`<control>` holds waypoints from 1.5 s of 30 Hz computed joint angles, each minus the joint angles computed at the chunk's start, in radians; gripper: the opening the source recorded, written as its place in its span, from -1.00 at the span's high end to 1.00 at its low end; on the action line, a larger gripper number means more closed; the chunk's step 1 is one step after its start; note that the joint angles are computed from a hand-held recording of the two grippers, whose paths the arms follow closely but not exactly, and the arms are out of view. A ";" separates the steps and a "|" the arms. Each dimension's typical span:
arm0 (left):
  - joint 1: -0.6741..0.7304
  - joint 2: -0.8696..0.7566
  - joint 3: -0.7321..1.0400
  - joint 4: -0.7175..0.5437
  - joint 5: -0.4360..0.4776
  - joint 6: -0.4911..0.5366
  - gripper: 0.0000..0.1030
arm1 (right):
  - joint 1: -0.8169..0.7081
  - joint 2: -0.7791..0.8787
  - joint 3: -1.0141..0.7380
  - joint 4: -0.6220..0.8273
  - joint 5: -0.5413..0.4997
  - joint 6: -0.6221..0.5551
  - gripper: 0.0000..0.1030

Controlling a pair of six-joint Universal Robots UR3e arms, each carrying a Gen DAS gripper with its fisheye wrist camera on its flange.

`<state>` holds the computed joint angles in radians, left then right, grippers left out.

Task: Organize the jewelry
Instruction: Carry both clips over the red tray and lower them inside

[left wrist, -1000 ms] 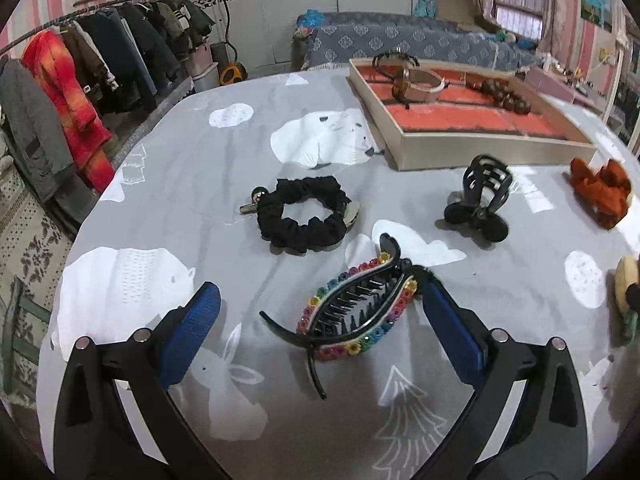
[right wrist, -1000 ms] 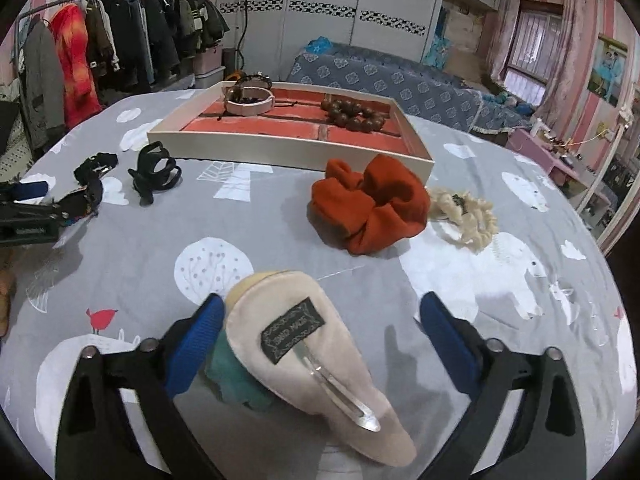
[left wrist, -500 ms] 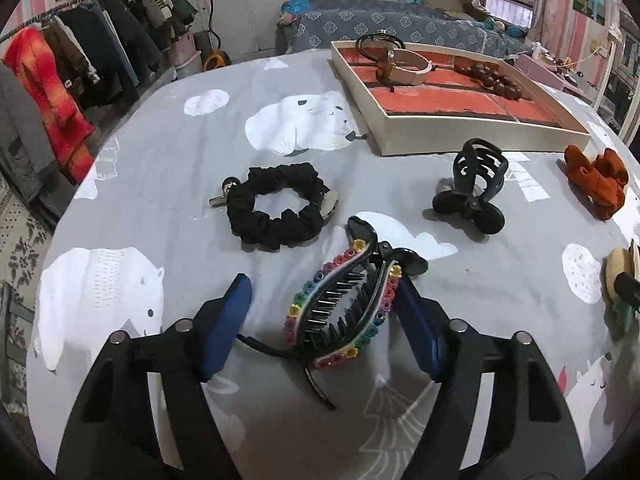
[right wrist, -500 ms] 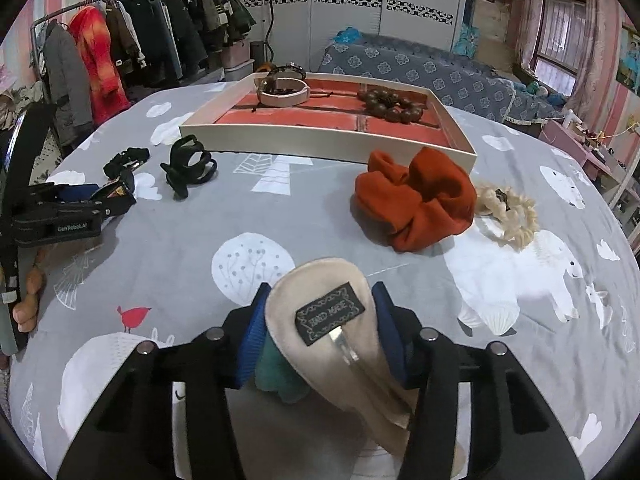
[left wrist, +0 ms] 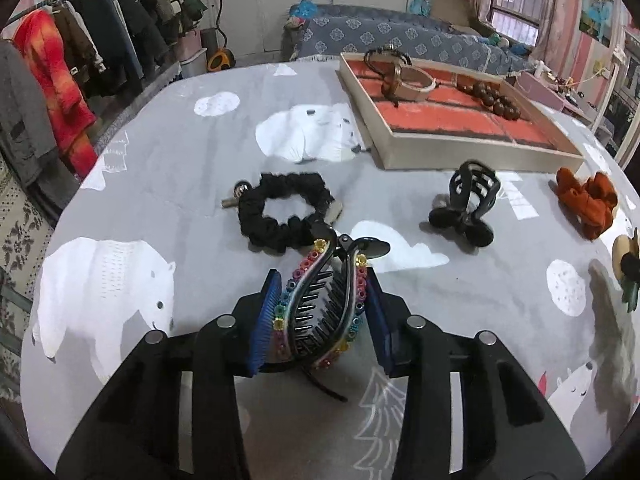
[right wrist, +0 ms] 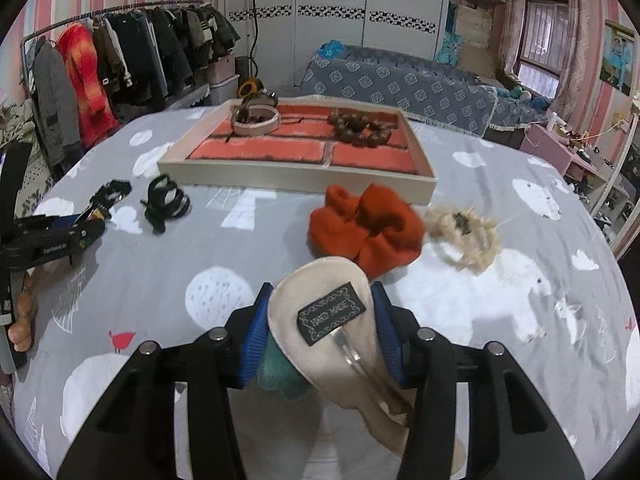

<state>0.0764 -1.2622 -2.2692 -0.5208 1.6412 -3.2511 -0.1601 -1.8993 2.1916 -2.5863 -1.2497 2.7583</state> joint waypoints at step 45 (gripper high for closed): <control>-0.214 -1.011 1.412 -0.307 0.092 -0.151 0.23 | 0.102 1.119 -1.472 0.306 -0.043 0.211 0.06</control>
